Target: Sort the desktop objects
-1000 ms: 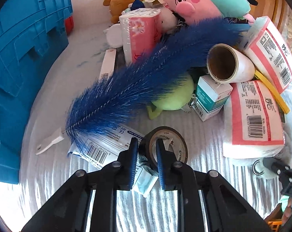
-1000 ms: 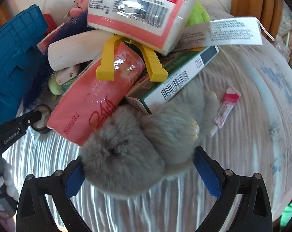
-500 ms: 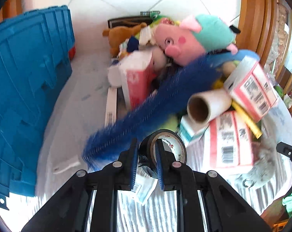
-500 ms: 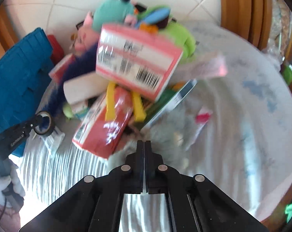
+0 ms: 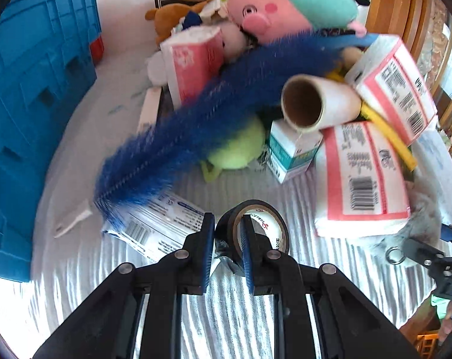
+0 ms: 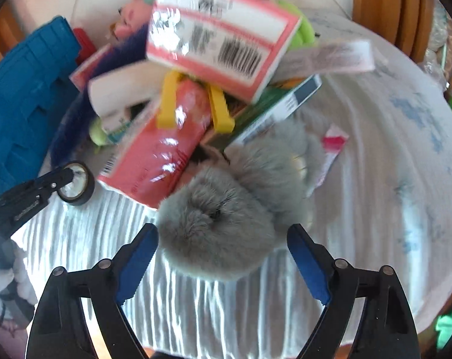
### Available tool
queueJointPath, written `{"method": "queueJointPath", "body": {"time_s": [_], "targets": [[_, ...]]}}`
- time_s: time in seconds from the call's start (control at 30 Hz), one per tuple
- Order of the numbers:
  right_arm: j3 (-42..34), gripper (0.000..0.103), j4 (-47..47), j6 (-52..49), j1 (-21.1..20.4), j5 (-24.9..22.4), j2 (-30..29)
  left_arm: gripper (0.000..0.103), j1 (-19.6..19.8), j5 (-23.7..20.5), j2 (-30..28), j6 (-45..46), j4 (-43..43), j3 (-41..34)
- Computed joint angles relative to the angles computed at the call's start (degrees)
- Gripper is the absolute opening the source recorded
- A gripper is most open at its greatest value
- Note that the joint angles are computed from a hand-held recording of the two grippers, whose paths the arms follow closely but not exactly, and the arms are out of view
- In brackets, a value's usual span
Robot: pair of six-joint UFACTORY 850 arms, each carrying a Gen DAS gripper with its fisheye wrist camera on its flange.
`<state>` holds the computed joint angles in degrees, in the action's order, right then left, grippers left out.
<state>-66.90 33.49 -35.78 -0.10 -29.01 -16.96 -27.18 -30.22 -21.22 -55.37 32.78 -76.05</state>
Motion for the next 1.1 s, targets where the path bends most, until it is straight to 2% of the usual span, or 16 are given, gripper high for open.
{"method": "queueJointPath", "body": {"time_s": [0.13, 0.17, 0.2, 0.23, 0.27, 0.33, 0.5, 0.57, 0.6, 0.63, 0.7, 0.8, 0.87, 0.93, 1.0, 1.1], "targets": [[0.5, 0.087, -1.52, 2.03, 1.33, 4.19, -2.2, 0.017, -0.12, -0.02, -1.19, -0.31, 0.76, -0.34], [1.64, 0.085, -2.26, 1.92, 2.03, 7.89, -1.72, 0.017, -0.15, -0.01, -1.49, -0.46, 0.95, -0.49], [2.33, 0.075, -4.21, 3.12, 2.63, 10.35, -1.4, 0.017, -0.2, -0.01, -1.78, -0.74, 1.29, -0.66], [3.14, 0.06, -6.99, 4.72, 3.35, 13.21, -1.09, 0.017, -0.34, -0.02, -1.96, -1.39, 2.11, -0.75], [3.41, 0.055, -7.36, 4.98, 3.56, 14.11, -0.87, 0.017, -0.52, -0.13, -2.05, -1.95, 2.91, -0.85], [3.29, 0.046, -3.27, 2.71, 2.84, 13.13, -0.66, 0.017, -0.63, 0.34, -1.68, -1.84, 2.89, -0.78], [4.94, 0.039, 7.67, -7.22, 0.36, 12.15, 2.91, 0.013, -1.19, 0.67, 0.36, -5.16, 7.33, -1.11], [5.47, 0.024, 12.72, -12.64, -0.87, 12.48, 5.07, 0.013, -1.41, 0.89, 1.3, -7.39, 9.97, -1.52], [5.59, 0.007, 15.01, -15.23, -1.31, 12.89, 5.87, 0.013, -1.5, 0.95, 1.55, -8.16, 10.96, -1.88], [5.28, 0.006, 14.99, -15.42, -1.32, 13.41, 6.3, 0.013, -1.52, 0.92, 1.81, -8.53, 11.74, -2.17], [2.61, 0.006, 9.15, -10.44, -1.5, 11.73, 5.19, 0.013, -1.52, 0.98, 2.25, -7.75, 11.01, -1.96], [1.83, 0.009, 7.5, -7.9, -2.1, 9.24, 4.87, 0.013, -1.14, 0.5, 2.41, -4.89, 7.57, -1.72], [2.47, 0.023, 8.29, -8.8, -2.88, 8.49, 4.6, 0.013, -0.51, -0.41, 2.97, -1.59, 4.23, -0.18], [3.07, 0.063, 6.04, -7.15, -3.16, 7.99, 4.68, 0.013, -0.1, -0.64, 3.75, -0.12, 1.94, 1.54], [3.74, 0.075, 6.11, -8.33, -3.67, 6.83, 4.33, 0.013, 0.18, -0.67, 4.42, 1.62, -0.52, 2.94], [4.52, 0.08, 5.07, -8.23, -3.89, 6.18, 3.99, 0.013, 0.03, -1.82, 4.32, 3.76, -4.38, 3.17]]}}
